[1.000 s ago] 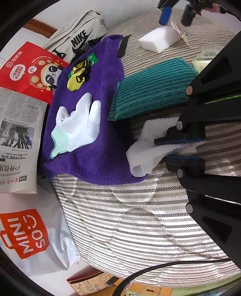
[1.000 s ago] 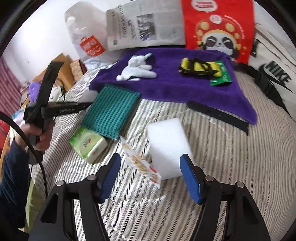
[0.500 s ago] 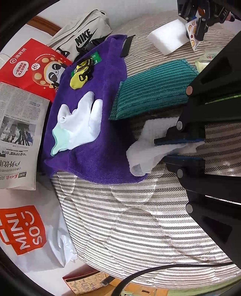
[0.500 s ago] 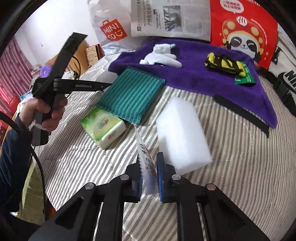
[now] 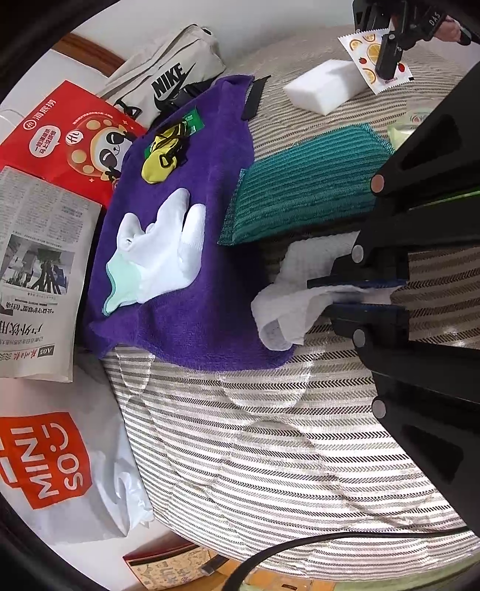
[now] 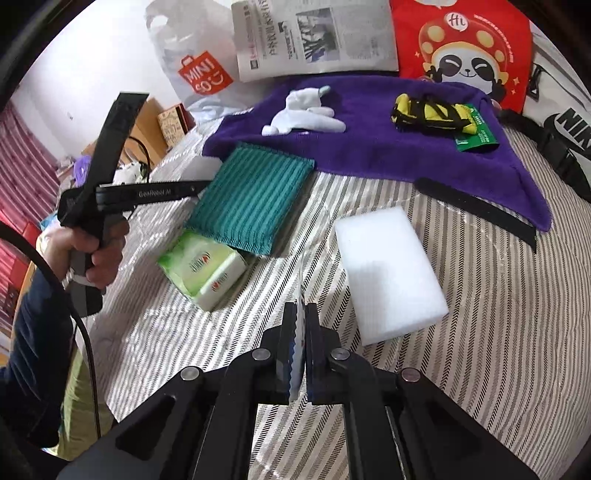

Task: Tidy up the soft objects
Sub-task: 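Carry the packet over the purple towel with the right tool while the left tool carries the wipe there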

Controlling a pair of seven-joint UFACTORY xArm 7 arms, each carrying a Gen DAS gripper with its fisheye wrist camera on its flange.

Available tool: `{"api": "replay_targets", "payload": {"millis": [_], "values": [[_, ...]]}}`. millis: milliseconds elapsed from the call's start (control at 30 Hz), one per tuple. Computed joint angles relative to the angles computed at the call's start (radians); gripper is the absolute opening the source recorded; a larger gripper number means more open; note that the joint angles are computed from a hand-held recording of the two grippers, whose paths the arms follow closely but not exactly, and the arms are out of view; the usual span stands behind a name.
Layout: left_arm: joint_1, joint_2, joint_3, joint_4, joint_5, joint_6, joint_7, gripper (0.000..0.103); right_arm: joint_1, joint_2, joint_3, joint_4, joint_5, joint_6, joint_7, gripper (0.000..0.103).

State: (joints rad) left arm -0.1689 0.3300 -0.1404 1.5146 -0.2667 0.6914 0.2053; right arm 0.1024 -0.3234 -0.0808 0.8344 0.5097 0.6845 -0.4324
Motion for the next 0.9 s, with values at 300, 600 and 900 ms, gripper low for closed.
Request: {"api": "replay_targets", "payload": {"millis": [300,600,900], "values": [[0.001,-0.077,0.009,-0.051,0.004,-0.005,-0.006,0.006,-0.015,-0.011,-0.008,0.039,-0.020,-0.012,0.044,0.004],[0.001,-0.093,0.013,-0.011,-0.005,0.037,-0.009,0.006,-0.032,0.022,-0.006,0.100,-0.057,-0.025,0.061,0.004],[-0.010,-0.032,0.011,0.116,0.013,0.099,-0.039,0.006,-0.079,0.123,0.013,0.206,-0.140,-0.032,0.133,0.004]]}}
